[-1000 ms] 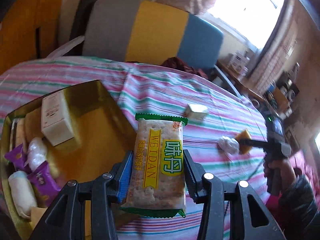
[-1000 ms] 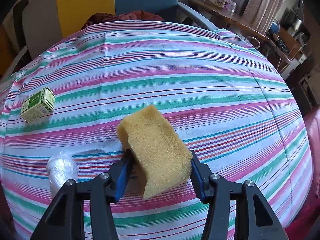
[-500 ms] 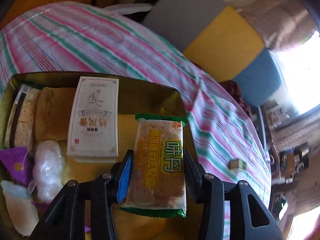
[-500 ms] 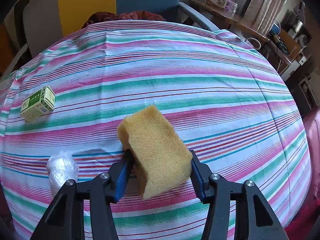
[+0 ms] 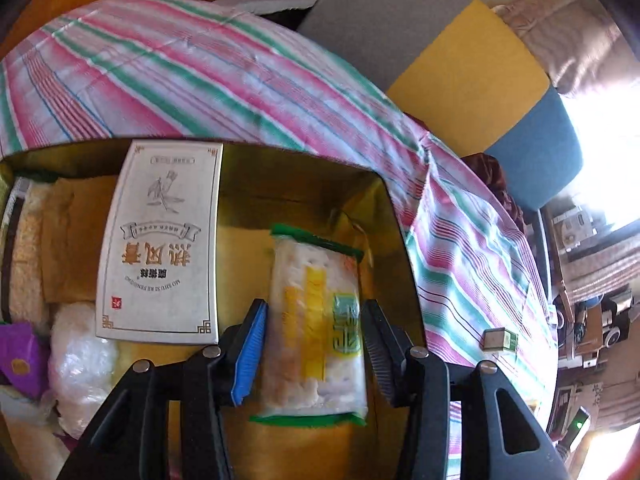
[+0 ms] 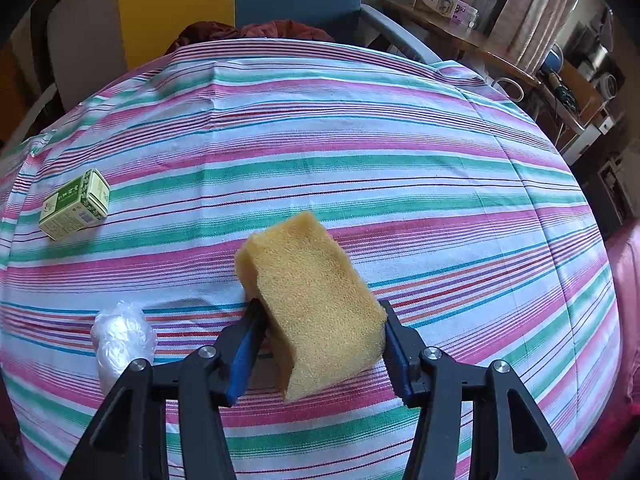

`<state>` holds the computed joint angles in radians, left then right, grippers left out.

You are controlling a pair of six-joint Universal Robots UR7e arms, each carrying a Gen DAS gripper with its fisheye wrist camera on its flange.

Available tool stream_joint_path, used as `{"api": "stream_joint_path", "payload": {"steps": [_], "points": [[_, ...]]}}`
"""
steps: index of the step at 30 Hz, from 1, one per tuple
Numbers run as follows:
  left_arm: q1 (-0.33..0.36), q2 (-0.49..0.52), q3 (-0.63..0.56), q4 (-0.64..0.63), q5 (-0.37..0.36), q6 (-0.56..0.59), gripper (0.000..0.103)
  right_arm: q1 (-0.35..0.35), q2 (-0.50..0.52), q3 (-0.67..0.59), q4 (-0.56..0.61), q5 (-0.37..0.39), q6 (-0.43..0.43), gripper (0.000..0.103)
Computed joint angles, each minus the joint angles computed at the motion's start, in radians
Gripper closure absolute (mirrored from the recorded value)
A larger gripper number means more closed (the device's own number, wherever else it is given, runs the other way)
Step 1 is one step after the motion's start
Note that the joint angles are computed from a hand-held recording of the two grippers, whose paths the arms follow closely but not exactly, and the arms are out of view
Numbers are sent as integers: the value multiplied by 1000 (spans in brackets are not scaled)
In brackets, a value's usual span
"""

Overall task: Organize objects
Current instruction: 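Carry the cracker packet to the gold tray and open the left tool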

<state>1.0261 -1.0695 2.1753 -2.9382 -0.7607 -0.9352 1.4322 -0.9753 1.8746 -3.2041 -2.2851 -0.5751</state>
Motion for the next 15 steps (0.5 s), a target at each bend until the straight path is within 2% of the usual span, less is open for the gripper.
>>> {"api": "stream_joint_path", "payload": {"steps": [3,8,12,15], "points": [[-27,-26,26,-14,18,34,55,0,0,1,-3,-1,-3,47],[-126,-84,109,41,137,11,55,1,4,1,-13,-3,-11,47],[-237,-125,185,162,257,-45,55,3,8,5,-31,-8,-31,48],[-292,-162,218,299,301,-141,55,3,8,5,-35,-6,-32,48]]}}
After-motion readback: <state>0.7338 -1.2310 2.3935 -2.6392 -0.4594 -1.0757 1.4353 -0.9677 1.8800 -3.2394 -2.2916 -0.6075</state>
